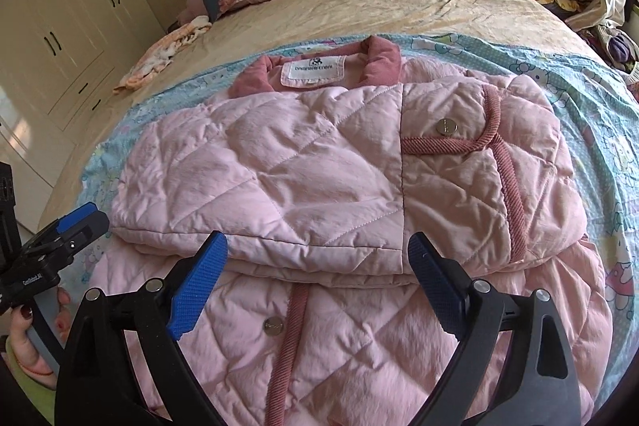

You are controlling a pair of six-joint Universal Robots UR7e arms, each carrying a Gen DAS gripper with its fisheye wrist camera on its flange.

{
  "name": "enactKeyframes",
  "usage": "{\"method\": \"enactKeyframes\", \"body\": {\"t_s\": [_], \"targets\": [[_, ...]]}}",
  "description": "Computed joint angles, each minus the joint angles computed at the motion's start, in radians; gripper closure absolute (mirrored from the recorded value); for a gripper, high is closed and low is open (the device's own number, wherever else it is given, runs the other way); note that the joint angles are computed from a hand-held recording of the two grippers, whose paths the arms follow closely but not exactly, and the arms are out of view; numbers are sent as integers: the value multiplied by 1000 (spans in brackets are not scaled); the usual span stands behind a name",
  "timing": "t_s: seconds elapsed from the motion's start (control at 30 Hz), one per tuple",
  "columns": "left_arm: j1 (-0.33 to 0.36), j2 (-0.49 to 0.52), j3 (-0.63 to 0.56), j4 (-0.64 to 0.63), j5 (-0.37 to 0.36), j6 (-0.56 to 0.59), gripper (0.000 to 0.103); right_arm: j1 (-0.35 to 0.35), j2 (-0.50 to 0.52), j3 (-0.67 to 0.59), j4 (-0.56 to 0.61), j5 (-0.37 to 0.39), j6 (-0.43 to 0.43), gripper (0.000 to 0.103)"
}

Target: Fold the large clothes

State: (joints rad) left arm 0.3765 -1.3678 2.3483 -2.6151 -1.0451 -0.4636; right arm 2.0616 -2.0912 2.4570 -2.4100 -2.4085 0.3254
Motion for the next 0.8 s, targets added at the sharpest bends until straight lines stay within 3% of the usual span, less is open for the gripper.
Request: {"method": "enactKeyframes", "body": {"t_s": [0.53, 0.67, 0.8], "targets": [[-70, -80, 18, 48, 37, -45, 9, 142, -23, -37, 107, -62, 126, 12], [-96, -111, 27, 69, 37, -64, 9, 189, -30, -47, 133, -87, 165, 5], [-129, -139, 32, 85, 50, -82, 9, 234, -37, -59, 174, -107, 206, 5]]}}
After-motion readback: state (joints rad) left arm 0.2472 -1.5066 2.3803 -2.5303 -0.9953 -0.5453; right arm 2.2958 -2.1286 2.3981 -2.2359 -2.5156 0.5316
